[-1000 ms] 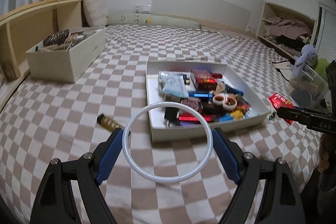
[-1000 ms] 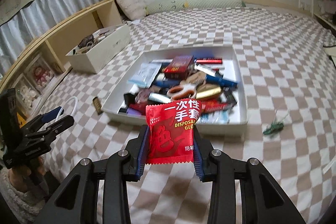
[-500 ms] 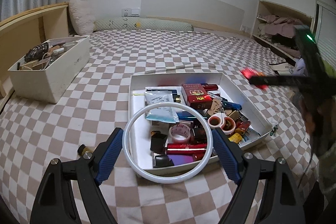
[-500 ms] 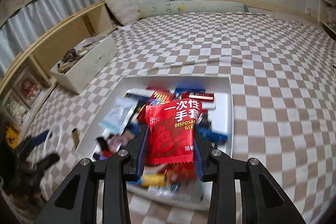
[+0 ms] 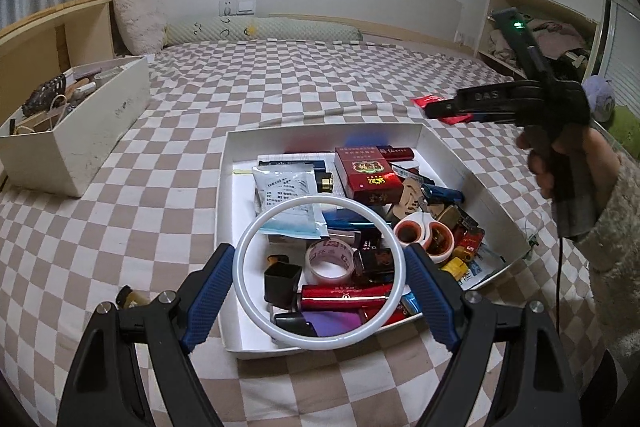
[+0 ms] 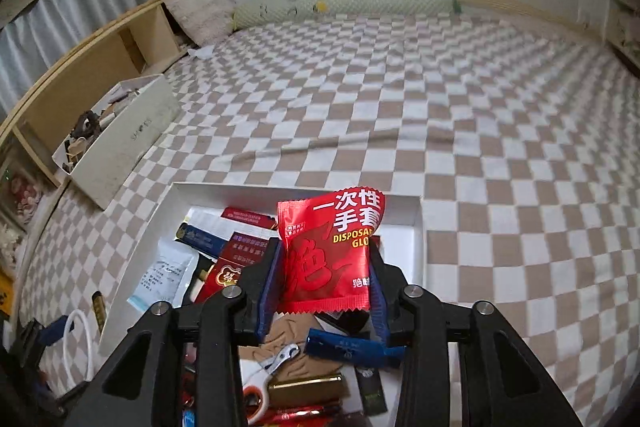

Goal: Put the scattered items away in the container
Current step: 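Release the glove packet into the tray with the right tool while the left tool drops the ring in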

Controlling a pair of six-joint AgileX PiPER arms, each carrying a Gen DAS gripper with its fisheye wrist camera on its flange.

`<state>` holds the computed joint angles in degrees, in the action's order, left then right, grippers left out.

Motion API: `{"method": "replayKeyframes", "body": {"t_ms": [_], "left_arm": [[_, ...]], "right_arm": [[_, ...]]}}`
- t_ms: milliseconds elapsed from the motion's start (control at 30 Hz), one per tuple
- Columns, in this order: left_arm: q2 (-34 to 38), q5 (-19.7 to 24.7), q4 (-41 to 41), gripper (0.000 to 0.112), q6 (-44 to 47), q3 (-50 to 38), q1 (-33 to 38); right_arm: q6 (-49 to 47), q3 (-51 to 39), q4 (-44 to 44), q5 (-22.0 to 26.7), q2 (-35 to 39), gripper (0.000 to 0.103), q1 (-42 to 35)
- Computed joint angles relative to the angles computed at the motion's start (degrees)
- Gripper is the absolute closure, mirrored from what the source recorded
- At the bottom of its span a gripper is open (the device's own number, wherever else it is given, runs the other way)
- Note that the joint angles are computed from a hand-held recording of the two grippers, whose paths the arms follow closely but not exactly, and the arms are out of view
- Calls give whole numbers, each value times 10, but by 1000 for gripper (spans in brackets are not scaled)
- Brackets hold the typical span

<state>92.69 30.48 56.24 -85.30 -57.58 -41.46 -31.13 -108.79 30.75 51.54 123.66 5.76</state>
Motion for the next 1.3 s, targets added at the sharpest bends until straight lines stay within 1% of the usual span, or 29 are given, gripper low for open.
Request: {"method": "replayKeyframes", "body": {"t_ms": [33,67,100,133,300,467,567,667,700,733,800,900,1033,1300], "left_arm": [[3,-2,-2,27,2,-2,1],[6,-4,-5,27,6,-4,2],[10,-7,-8,27,11,-6,4],[13,-9,-12,27,15,-8,6],[31,-27,-25,27,24,-13,18],[51,-52,-46,27,40,-27,28],[66,-66,-78,27,69,-40,38],[78,-71,-105,27,91,-50,49],[81,-72,-125,27,109,-53,55],[84,-66,-144,19,122,-57,59],[84,-47,-128,10,89,-54,58],[72,-44,-103,10,54,-36,55],[60,-39,-97,10,43,-23,49],[34,-27,-89,10,35,-17,37]], "right_arm": [[8,-13,0,9,12,35,-1],[10,-18,2,11,18,27,-2],[3,-15,10,8,20,12,-3],[-6,-10,17,4,19,9,-3],[-45,39,48,-15,-12,8,-7],[-97,82,84,-13,-52,7,-14],[-127,107,112,-10,-77,7,-17],[-148,125,131,-2,-95,7,-19],[-157,132,136,-1,-102,7,-20],[-165,140,140,1,-109,7,-20],[-176,156,145,-1,-121,7,-20],[-200,184,161,-4,-140,7,-24],[-219,219,179,-3,-160,7,-31],[-230,273,187,-11,-195,7,-38]]}}
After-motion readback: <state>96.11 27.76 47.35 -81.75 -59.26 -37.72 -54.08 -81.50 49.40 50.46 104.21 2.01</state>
